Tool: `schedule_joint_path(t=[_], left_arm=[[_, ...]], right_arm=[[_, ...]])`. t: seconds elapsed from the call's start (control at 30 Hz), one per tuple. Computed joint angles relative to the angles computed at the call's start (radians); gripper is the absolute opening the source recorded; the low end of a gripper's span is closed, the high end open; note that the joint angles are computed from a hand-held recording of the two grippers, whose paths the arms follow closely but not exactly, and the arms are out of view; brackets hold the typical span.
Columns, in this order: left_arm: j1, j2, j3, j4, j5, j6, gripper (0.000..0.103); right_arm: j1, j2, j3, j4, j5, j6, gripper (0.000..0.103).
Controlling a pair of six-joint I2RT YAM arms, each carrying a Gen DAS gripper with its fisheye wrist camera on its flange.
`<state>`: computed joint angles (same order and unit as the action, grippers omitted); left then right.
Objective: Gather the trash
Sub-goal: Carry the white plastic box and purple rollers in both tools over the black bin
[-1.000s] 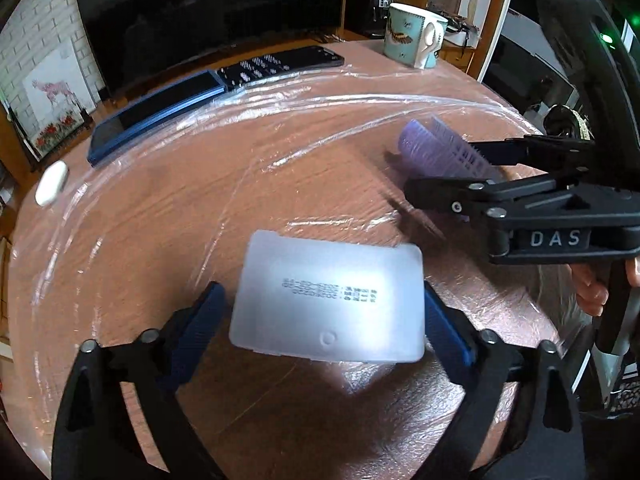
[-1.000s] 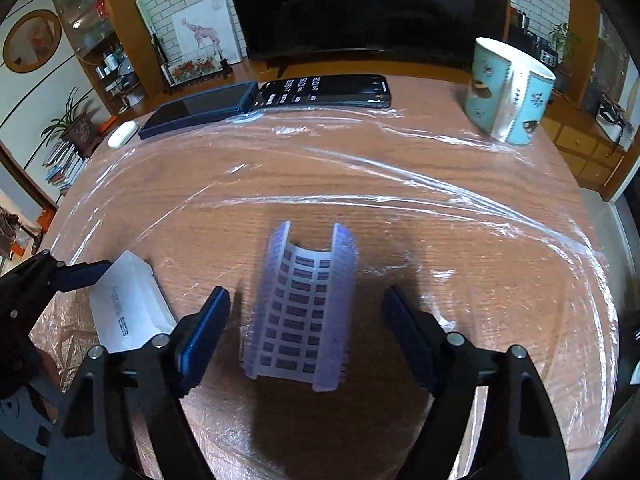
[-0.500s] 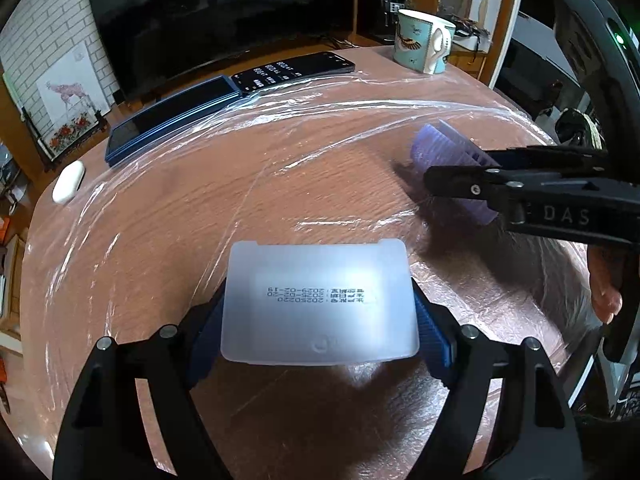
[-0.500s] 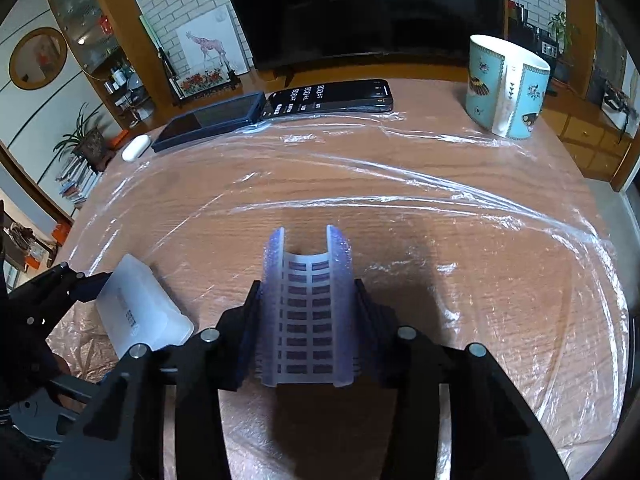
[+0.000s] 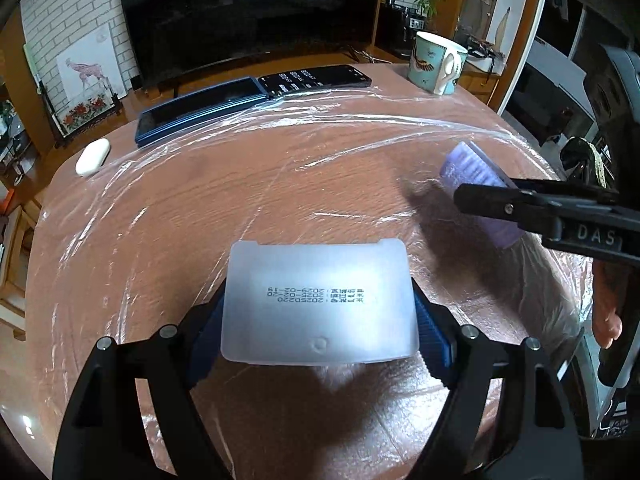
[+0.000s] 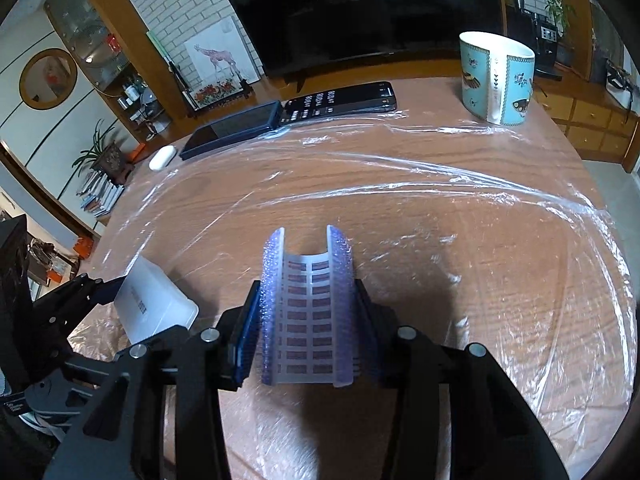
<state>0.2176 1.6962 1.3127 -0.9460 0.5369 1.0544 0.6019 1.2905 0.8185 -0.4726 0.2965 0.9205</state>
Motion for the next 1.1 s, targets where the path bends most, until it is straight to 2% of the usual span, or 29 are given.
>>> schedule_joint_path(t=[0.5,1.1], left_arm=[[0.143,-0.028,0.013,-0.114,0.077,0.126,0.082],[0.321,-0.039,0.036,-0.334,0.131,0.438,0.082]], right_arm=[[0.230,0.005,0.069,-0.103,0.131,0.183,0.043],[0.538,0.065,0.148,-0.277,0.304,0.517,0.043]])
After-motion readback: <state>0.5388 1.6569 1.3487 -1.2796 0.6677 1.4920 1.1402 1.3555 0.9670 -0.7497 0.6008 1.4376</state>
